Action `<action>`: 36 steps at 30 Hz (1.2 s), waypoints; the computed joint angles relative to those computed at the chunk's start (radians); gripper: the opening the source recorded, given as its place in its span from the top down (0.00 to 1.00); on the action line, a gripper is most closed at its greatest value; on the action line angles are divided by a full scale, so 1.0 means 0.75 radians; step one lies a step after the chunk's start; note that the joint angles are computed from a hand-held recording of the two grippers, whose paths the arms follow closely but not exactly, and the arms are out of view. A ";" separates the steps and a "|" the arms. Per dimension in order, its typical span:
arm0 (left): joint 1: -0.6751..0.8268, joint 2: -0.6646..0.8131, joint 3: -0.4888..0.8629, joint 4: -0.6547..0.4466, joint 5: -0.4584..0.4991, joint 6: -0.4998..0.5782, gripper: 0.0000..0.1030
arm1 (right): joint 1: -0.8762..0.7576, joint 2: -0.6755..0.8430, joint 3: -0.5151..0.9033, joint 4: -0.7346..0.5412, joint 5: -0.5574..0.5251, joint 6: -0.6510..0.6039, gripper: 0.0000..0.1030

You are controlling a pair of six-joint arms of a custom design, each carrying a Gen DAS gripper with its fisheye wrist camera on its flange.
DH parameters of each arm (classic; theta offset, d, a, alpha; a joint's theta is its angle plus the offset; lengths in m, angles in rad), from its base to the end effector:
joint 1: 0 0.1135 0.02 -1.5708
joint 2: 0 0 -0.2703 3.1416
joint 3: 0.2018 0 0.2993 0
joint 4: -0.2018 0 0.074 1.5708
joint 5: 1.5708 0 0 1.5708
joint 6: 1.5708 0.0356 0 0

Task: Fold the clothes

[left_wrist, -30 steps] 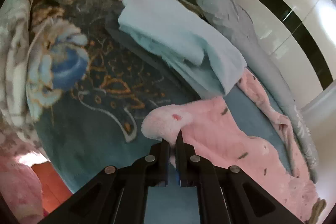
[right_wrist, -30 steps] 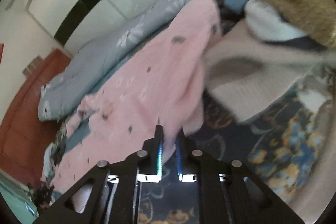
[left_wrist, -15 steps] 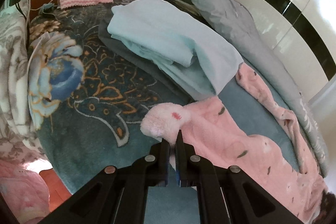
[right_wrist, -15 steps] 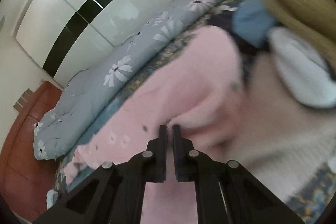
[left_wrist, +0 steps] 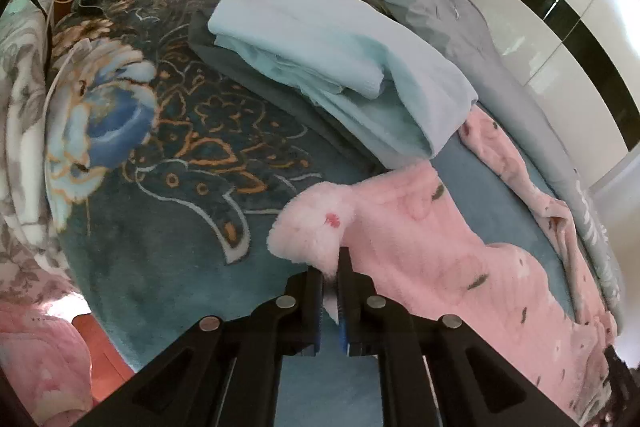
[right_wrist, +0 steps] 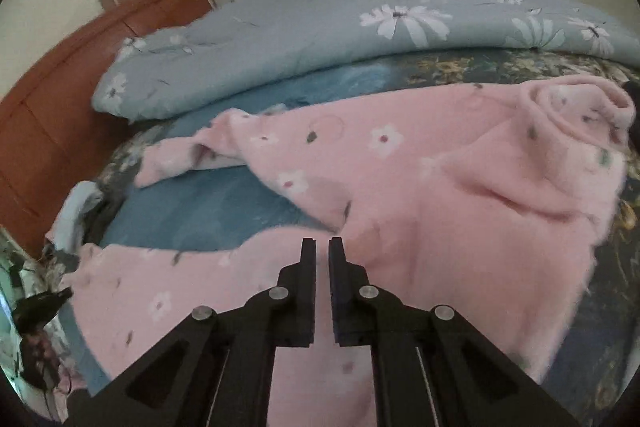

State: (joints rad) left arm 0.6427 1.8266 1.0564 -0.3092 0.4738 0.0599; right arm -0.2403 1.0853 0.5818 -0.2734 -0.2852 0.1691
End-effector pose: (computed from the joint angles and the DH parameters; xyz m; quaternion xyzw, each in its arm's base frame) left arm 0.3223 0.2210 0.1207 -0.2162 0.9195 -0.1324 0.3003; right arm 0.2518 -0.0514 0.1878 0.1318 0.9050 0.1174 0.3871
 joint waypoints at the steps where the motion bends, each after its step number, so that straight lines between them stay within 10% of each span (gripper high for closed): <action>1: 0.002 0.004 0.001 0.001 0.004 -0.003 0.92 | -0.059 -0.092 -0.044 -0.014 0.001 -0.013 0.88; 5: -0.001 0.019 0.005 0.013 0.008 -0.022 0.92 | -0.451 -0.221 -0.104 -0.045 -0.065 -0.048 0.63; 19: 0.001 0.029 0.014 -0.013 0.024 -0.040 0.92 | -0.684 0.420 0.190 0.089 -0.237 -0.016 0.48; 23: 0.014 0.030 0.021 -0.032 0.058 -0.049 0.92 | -0.654 0.320 0.180 0.048 -0.271 0.049 0.90; 31: 0.058 -0.022 0.022 -0.057 0.158 -0.036 0.95 | -1.095 -0.144 0.278 -0.332 -0.612 -0.104 0.93; 36: 0.077 -0.053 -0.001 -0.070 0.195 0.021 0.95 | -1.639 -0.095 0.429 -0.714 -0.848 -0.506 0.95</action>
State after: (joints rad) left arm 0.7004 1.7865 1.0557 -0.3616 0.6200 0.0754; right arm -1.4697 1.0140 0.9036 -0.8090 -0.9212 -0.2104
